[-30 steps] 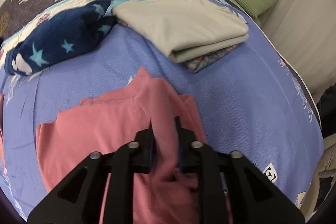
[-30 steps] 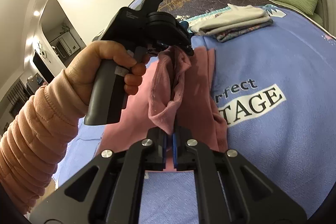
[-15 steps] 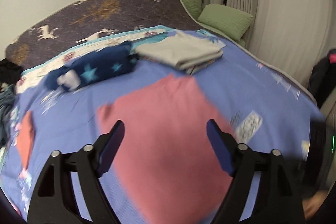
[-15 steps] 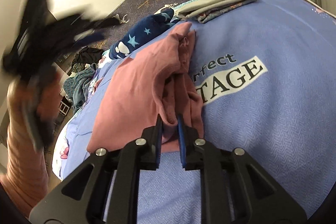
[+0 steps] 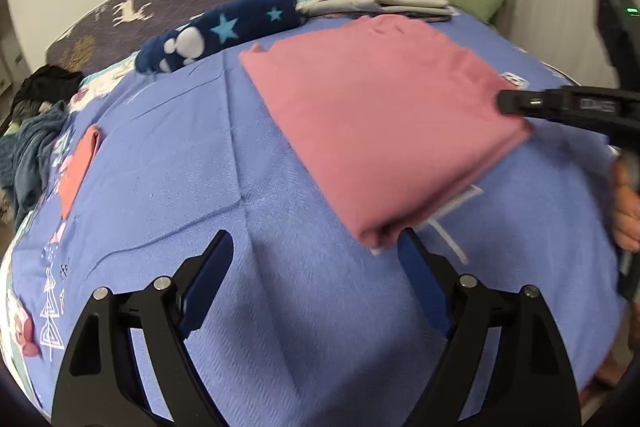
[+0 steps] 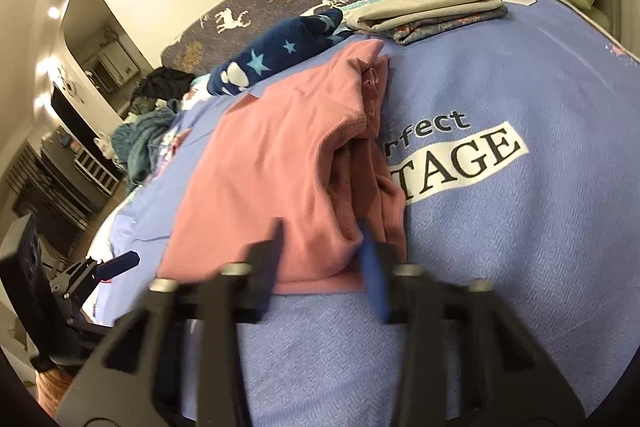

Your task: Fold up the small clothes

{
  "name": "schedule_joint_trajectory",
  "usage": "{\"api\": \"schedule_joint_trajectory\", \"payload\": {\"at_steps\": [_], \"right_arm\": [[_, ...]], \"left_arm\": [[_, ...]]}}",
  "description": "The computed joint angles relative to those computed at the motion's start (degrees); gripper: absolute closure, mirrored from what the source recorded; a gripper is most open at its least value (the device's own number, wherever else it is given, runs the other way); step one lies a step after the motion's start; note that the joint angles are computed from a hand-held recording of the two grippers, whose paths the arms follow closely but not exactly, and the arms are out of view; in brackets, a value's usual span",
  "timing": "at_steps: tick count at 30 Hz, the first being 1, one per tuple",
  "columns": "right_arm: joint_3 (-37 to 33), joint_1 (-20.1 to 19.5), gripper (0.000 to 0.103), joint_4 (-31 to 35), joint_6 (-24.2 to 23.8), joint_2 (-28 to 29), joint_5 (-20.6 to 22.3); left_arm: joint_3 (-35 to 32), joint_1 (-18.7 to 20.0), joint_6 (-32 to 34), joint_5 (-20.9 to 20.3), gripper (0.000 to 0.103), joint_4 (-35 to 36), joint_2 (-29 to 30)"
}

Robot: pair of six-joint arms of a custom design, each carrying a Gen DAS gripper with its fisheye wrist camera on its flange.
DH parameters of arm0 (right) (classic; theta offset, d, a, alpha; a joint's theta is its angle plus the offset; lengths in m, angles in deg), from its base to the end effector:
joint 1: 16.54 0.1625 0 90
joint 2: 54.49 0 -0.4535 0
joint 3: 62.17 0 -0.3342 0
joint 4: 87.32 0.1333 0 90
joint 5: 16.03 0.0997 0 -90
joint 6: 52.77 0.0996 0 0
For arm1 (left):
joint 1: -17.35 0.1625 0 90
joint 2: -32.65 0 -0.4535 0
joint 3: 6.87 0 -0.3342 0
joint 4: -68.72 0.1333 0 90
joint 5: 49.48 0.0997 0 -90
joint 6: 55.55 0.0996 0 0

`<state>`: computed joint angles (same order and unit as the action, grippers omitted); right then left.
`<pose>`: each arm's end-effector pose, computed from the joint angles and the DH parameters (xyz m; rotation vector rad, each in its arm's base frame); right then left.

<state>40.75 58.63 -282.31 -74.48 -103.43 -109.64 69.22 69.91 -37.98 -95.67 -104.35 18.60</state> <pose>-0.0396 -0.6458 0.2491 0.1158 -2.5723 1.1409 -0.2744 -0.6910 -0.0539 0.9430 2.1962 -0.6011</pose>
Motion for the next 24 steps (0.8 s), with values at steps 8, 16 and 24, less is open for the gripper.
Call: {"api": "schedule_joint_trajectory", "payload": {"at_steps": [8,16,24], "right_arm": [[-1.27,-0.1,0.097,3.04,1.96,-0.3,-6.37],[1.1,2.65,0.077,-3.91,-6.38,-1.93,-6.7],[-13.35,4.7,0.083,11.0,-8.69,4.48,-10.42]], "left_arm": [[1.02,0.34,-7.46,3.58,0.018,1.14,-0.5],[4.12,-0.57,-2.83,-8.21,0.09,-3.49,-4.02],[-9.83,1.71,-4.76,-5.49,0.089,8.96,3.34]]}}
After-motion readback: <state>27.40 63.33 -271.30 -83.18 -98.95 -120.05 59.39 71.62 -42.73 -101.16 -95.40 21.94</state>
